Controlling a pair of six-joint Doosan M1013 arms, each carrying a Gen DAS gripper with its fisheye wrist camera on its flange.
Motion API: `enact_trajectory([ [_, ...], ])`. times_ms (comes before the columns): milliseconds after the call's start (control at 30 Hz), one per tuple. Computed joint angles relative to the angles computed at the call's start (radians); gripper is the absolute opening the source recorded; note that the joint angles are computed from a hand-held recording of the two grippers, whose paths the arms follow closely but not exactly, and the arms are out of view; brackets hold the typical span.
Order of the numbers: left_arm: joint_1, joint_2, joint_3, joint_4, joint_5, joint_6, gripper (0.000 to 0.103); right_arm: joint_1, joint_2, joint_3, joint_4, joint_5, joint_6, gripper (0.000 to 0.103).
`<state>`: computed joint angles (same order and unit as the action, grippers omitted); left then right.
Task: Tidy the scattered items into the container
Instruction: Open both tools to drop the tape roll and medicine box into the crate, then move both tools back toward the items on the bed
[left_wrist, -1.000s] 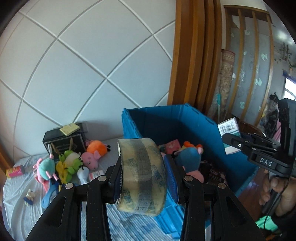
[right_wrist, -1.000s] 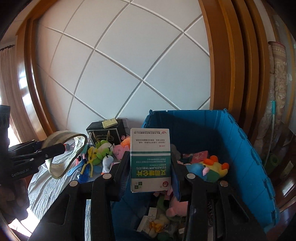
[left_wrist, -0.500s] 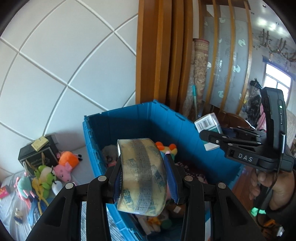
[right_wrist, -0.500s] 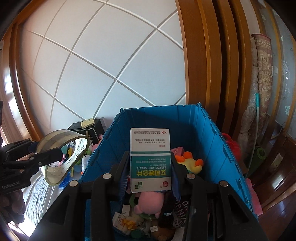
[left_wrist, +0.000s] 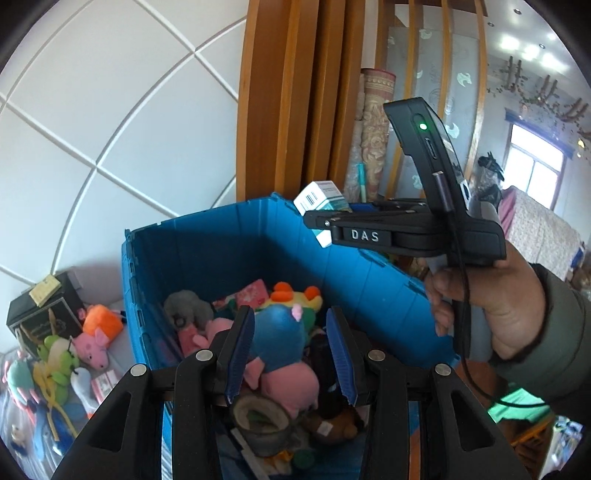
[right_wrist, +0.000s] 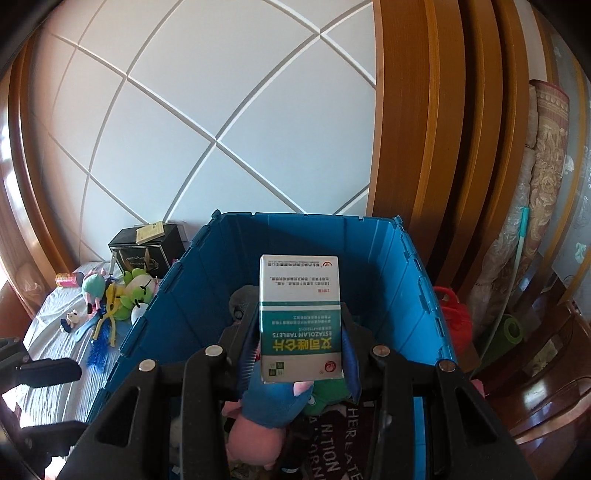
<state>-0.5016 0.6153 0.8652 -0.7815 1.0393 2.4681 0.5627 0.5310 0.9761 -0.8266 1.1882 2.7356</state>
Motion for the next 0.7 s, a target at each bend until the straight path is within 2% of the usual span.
enact_trajectory([
  [33, 0.000, 0.002, -0.001, -0.003, 0.002, -0.001, 0.040, -0.006, 0.006, -0.011, 0.005, 0.002, -0.017, 0.039],
  [67, 0.002, 0.006, -0.009, -0.006, 0.010, -0.003, 0.050, -0.009, 0.011, -0.019, -0.001, 0.007, -0.020, 0.039],
  [100, 0.005, 0.008, -0.011, -0.015, 0.015, -0.002, 0.072, -0.011, 0.016, -0.028, -0.002, 0.015, -0.023, 0.040],
  [133, 0.009, 0.005, -0.002, -0.037, 0.006, 0.007, 0.082, -0.013, 0.022, -0.037, 0.000, 0.025, -0.027, 0.041],
  [167, 0.013, 0.002, 0.005, -0.057, 0.001, 0.016, 0.087, -0.014, 0.025, -0.039, -0.009, 0.031, -0.014, 0.055],
  [200, 0.016, 0.002, 0.004, -0.057, 0.004, 0.017, 0.087, -0.013, 0.025, -0.036, -0.019, 0.028, 0.004, 0.075],
  [233, 0.017, 0.002, 0.003, -0.054, 0.002, 0.017, 0.087, -0.013, 0.027, -0.037, -0.023, 0.025, 0.013, 0.081],
  [500, 0.038, 0.000, 0.012, -0.042, -0.016, -0.023, 0.087, 0.003, 0.043, -0.060, 0.002, 0.031, 0.008, 0.083],
  [700, 0.067, -0.009, 0.034, -0.044, -0.044, -0.030, 0.087, 0.037, 0.071, -0.113, -0.009, 0.057, 0.021, 0.084],
])
